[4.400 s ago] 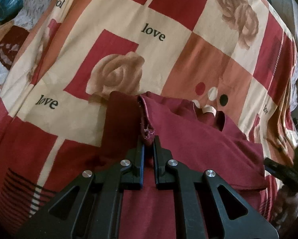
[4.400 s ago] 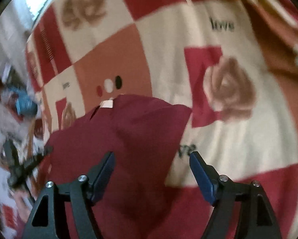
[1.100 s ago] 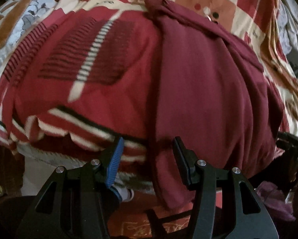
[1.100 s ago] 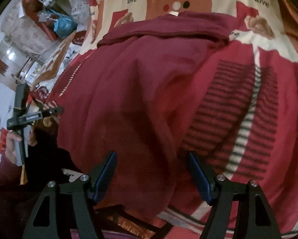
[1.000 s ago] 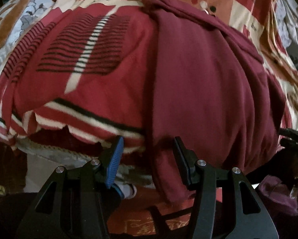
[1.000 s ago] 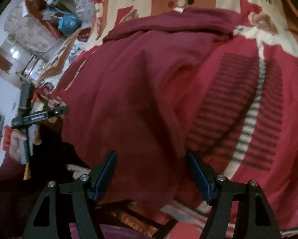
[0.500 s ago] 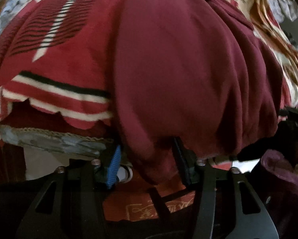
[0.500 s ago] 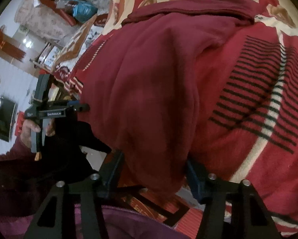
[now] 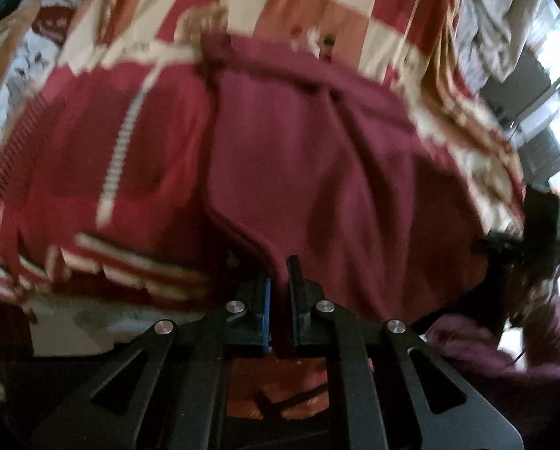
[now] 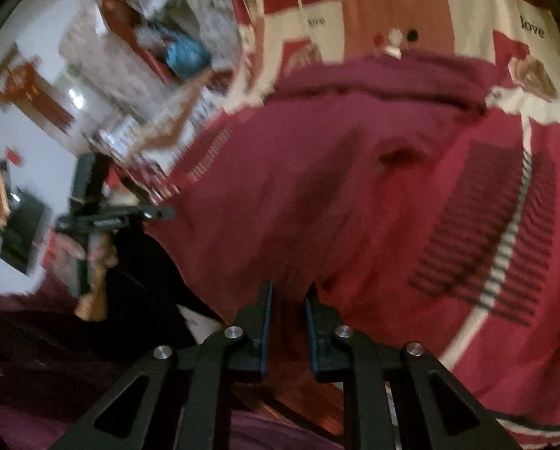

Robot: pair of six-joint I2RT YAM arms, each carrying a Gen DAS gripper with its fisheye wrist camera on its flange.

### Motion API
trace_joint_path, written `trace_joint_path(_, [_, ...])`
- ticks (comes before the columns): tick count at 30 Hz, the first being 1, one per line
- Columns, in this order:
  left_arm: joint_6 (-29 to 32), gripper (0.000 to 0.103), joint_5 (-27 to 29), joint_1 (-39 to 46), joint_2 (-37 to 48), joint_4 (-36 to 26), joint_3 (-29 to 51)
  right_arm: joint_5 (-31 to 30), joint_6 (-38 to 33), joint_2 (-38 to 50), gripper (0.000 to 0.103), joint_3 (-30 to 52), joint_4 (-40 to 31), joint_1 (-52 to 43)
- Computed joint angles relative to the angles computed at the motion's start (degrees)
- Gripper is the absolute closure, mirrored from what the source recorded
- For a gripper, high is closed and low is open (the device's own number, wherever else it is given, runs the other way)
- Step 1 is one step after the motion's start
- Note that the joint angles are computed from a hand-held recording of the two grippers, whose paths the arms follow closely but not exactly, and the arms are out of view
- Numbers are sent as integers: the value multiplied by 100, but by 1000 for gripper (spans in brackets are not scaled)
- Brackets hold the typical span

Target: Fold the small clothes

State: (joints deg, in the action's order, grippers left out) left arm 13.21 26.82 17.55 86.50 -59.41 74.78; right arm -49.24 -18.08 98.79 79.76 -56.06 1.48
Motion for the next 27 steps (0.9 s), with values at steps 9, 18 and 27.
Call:
trace_joint_path(9, [-1123,97,125,-225,1282,763,2006,-505,1600,503,91,958,1159,-219])
trace_joint_path(18, [-1868,102,-127,-560,3609,395,5236,335,3034,2103,96,3061,1827,-373])
trace_joint_path(27, [-910,95,-252,-554,3140,-104,4077,443,793,2289,32,3439,-1175,-243])
